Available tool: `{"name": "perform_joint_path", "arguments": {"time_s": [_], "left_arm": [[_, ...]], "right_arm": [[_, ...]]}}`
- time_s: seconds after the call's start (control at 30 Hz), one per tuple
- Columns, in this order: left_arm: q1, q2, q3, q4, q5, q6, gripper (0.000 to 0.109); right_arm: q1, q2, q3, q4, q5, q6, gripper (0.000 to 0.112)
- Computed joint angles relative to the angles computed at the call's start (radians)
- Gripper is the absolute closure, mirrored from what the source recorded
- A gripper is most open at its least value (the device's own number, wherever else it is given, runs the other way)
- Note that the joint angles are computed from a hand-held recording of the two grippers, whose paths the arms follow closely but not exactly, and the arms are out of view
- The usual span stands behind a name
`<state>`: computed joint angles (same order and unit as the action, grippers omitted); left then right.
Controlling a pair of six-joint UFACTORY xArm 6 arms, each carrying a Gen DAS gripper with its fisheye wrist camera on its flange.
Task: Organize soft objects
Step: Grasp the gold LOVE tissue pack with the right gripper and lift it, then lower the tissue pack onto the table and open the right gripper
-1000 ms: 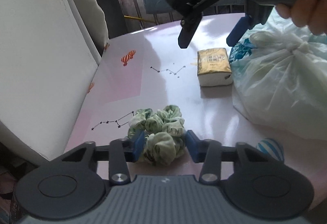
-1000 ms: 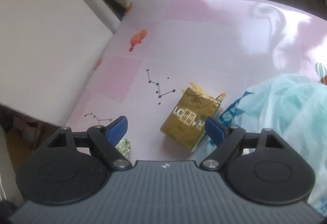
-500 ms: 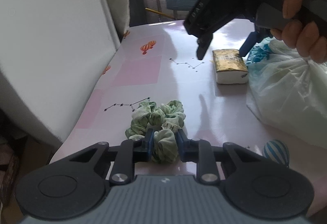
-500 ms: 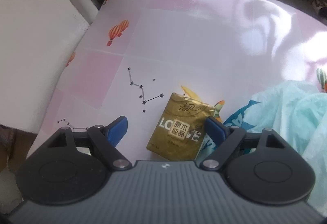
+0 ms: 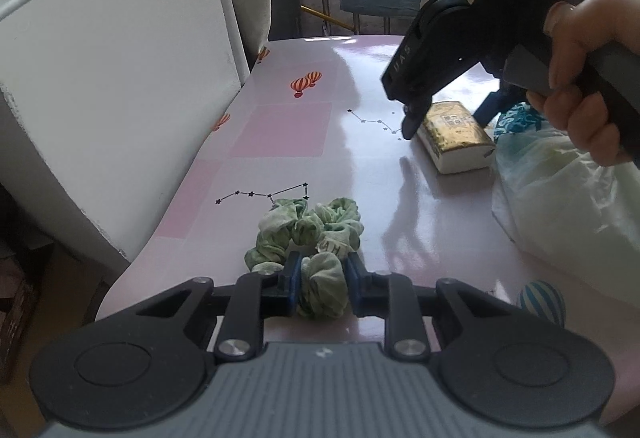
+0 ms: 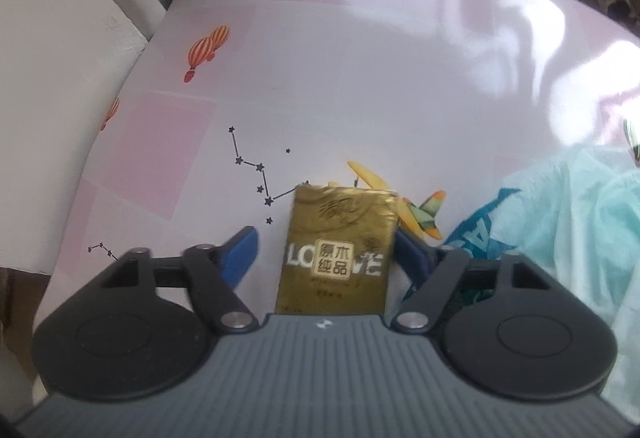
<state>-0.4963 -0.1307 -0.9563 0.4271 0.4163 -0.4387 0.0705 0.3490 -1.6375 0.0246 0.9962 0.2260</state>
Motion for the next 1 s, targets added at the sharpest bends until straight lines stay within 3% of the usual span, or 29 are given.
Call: {"name": "perform_joint_path", "arguments": {"time_s": [0.03, 0.17, 0.57, 1.0], "left_arm": [[-0.002, -0.002, 0.0, 0.004, 0.003, -0.005, 0.085], [-0.005, -0.005, 0.001, 0.021, 0.008, -0.023, 0.085], [-0.022, -0.025, 0.014, 0.114, 0.024, -0.101, 0.085], [-0.054, -0.176, 0.127, 0.199, 0.048, -0.139, 0.088]], "right_arm": [[0.0, -0.002, 0.002, 0.001, -0.004, -0.005, 0.059], [-0.006, -0.023, 0.035, 0.017, -0.037, -0.01, 0.061], [-0.055, -0.178, 0.206, 0.266, -0.121, -0.106, 0.061], [-0.032, -0.376, 0.452, 0.384, -0.155, -0.21, 0.061]]}}
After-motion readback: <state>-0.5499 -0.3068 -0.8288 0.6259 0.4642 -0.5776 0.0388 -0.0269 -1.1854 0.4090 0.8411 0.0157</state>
